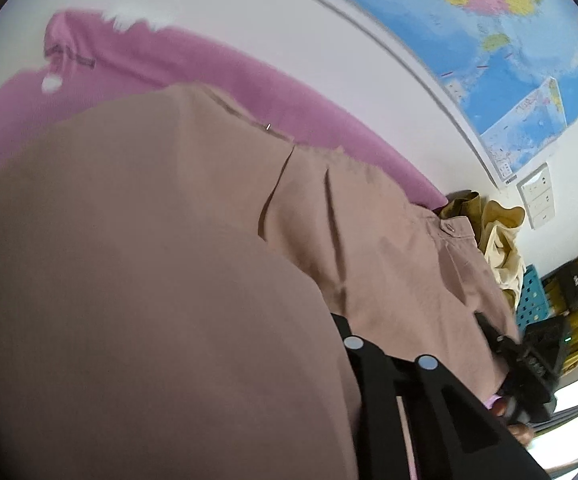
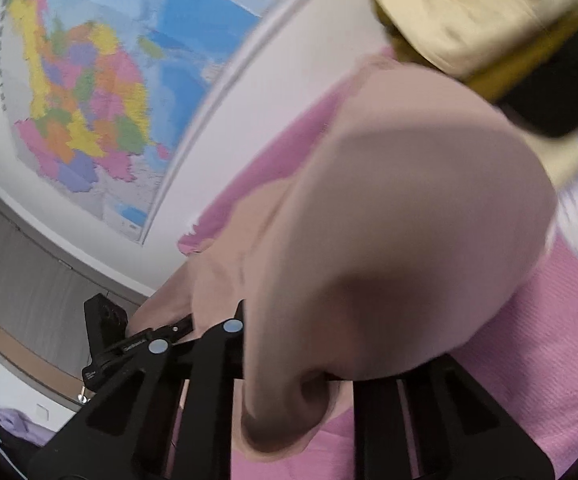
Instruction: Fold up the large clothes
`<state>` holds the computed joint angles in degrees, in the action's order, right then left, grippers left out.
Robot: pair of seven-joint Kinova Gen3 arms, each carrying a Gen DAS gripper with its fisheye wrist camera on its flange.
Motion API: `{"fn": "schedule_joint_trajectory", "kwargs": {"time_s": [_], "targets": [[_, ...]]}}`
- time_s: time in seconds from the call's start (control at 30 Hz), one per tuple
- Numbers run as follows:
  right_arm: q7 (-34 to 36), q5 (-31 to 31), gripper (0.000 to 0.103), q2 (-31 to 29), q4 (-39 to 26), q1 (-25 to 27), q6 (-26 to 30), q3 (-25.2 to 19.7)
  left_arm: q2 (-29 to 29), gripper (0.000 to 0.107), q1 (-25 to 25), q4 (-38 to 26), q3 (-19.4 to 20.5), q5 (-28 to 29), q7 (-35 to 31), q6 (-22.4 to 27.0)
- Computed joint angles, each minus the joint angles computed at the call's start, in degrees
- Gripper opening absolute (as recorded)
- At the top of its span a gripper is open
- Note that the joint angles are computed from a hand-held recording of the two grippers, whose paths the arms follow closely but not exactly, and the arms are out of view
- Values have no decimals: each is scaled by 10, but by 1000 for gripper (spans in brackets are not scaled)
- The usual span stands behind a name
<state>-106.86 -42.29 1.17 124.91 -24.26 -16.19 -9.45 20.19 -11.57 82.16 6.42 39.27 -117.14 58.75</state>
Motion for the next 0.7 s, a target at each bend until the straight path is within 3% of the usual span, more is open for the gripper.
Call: {"fn": "schedule_joint_trajectory", "kwargs": {"time_s": [0.17, 0.33, 0.4, 0.47, 0.53, 0.7], "targets": [[117, -63, 14, 1, -63, -18, 26, 19, 0, 12, 0, -61, -5, -22, 5, 6], [233, -111, 13, 31, -174, -126, 79, 144, 11, 12, -10, -162, -13, -53, 21, 10], [280, -129, 12, 58, -227, -140, 93, 162, 25, 12, -8, -214, -23, -79, 48, 2], [299, -126, 12, 94, -280, -137, 90, 152, 41, 12, -20, -258, -19, -96, 56, -4], [300, -104, 12, 132, -334, -100, 102, 107, 50, 12, -22, -278, -30, -122, 70, -40], [276, -59, 11, 253, -453, -27, 197, 11, 105, 13, -72, -298, -35, -145, 95, -68]]}}
